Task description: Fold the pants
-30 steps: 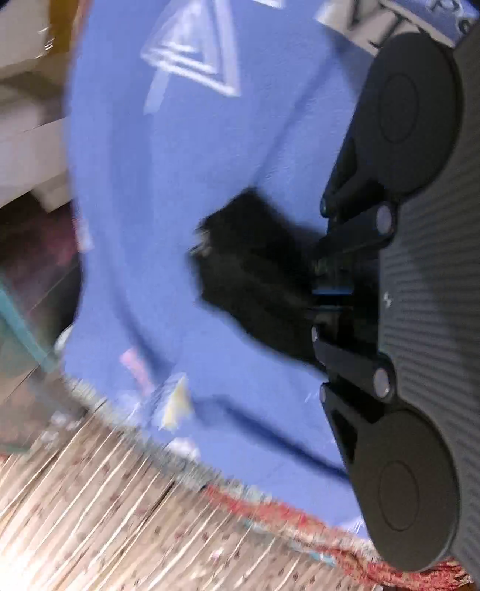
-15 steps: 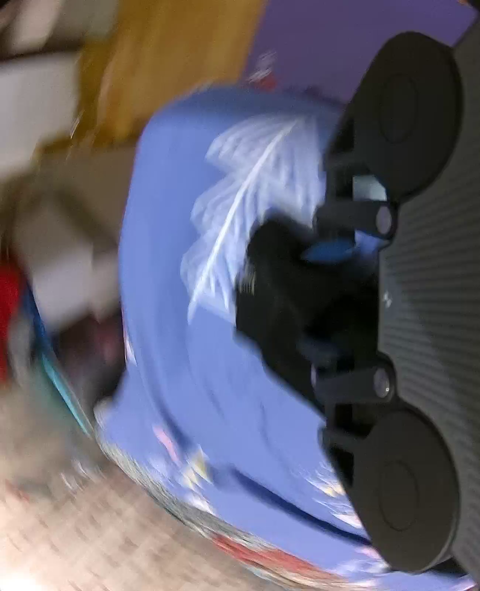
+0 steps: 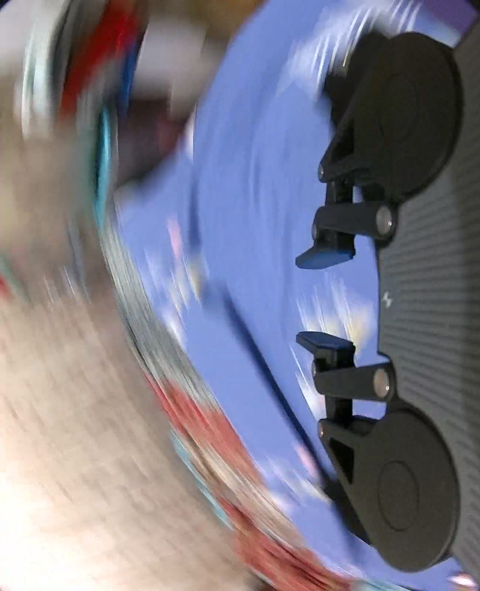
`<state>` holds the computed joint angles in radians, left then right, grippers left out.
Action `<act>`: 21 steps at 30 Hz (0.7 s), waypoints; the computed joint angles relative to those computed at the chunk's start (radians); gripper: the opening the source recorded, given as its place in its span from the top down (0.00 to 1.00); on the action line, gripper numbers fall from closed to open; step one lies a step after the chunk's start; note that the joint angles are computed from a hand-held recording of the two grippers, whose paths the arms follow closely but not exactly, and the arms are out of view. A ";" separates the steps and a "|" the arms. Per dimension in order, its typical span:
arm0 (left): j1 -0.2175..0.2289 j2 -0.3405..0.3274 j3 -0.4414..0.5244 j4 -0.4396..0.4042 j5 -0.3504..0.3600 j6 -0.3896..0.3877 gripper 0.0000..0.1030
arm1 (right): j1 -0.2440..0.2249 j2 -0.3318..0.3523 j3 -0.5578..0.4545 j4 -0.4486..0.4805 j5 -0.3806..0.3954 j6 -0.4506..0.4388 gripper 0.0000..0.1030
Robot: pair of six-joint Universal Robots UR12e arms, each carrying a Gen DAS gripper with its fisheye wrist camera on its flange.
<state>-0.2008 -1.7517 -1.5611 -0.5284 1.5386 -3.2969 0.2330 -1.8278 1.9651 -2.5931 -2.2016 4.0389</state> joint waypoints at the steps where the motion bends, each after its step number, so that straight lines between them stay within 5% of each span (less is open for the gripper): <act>1: -0.013 -0.032 0.025 0.002 0.005 0.026 0.45 | -0.023 0.033 -0.030 -0.036 0.083 -0.091 0.61; 5: -0.024 -0.144 0.089 0.082 0.000 0.124 0.07 | -0.085 0.197 -0.204 -0.059 0.393 -0.429 0.60; 8: -0.022 -0.195 0.102 0.172 -0.041 0.220 0.05 | -0.094 0.346 -0.381 0.001 0.539 -0.608 0.58; 12: -0.020 -0.212 0.096 0.185 -0.145 0.229 0.04 | -0.092 0.585 -0.659 0.112 0.730 -0.760 0.30; 14: -0.026 -0.212 0.083 0.181 -0.145 0.229 0.16 | -0.071 0.708 -0.806 0.186 0.746 -0.795 0.24; 15: -0.036 -0.212 0.074 0.183 -0.115 0.243 0.35 | -0.060 0.769 -0.883 0.237 0.742 -0.785 0.23; 17: -0.066 -0.211 0.042 0.208 -0.005 0.271 0.52 | -0.049 0.869 -1.008 0.354 0.758 -0.752 0.23; 19: -0.081 -0.205 0.009 0.284 0.044 0.294 0.62 | -0.027 0.943 -1.096 0.458 0.692 -0.712 0.27; 21: -0.074 -0.195 -0.010 0.301 0.032 0.257 0.72 | -0.013 0.968 -1.110 0.483 0.593 -0.704 0.69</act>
